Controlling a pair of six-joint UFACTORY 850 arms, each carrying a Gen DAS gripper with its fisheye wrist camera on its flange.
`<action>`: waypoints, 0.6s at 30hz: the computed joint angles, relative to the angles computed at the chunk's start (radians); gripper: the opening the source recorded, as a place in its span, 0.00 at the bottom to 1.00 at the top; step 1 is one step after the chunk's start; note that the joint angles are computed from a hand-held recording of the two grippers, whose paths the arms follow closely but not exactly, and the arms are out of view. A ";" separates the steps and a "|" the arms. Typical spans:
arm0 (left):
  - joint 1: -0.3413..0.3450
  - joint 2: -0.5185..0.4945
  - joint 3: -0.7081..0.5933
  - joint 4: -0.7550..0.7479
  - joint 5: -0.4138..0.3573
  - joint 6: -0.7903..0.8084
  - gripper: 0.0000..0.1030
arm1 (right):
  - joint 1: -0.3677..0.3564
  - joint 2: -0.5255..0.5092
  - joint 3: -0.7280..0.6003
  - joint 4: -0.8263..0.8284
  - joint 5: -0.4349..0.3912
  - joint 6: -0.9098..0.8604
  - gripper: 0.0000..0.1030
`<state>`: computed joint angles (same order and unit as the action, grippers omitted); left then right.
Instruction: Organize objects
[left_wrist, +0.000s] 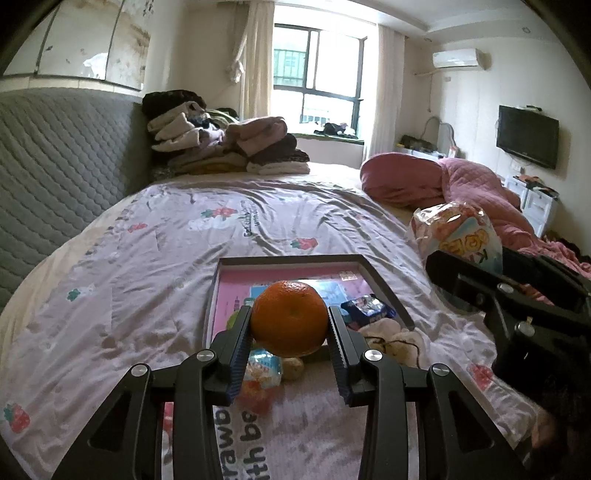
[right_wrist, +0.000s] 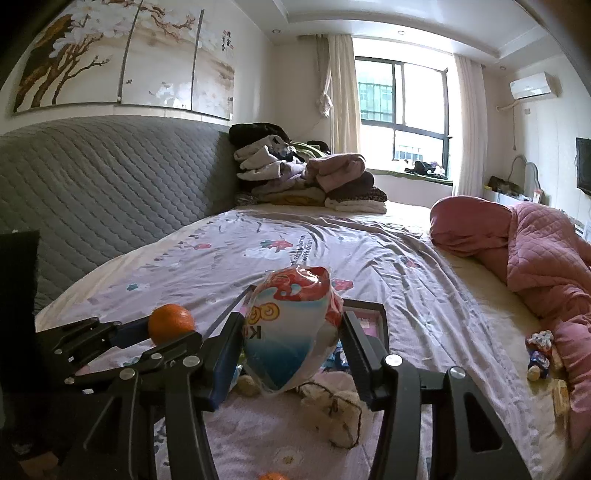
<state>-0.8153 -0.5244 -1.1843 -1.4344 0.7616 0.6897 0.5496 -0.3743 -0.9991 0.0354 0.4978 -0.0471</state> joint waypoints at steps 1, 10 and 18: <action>0.010 -0.006 -0.005 0.002 -0.008 0.001 0.39 | -0.002 -0.011 -0.015 -0.002 -0.009 0.001 0.51; 0.075 -0.048 -0.051 0.024 -0.057 0.009 0.39 | -0.013 -0.107 -0.133 0.005 -0.063 -0.005 0.51; 0.116 -0.074 -0.077 0.037 -0.071 0.015 0.39 | -0.024 -0.188 -0.232 0.020 -0.115 -0.016 0.52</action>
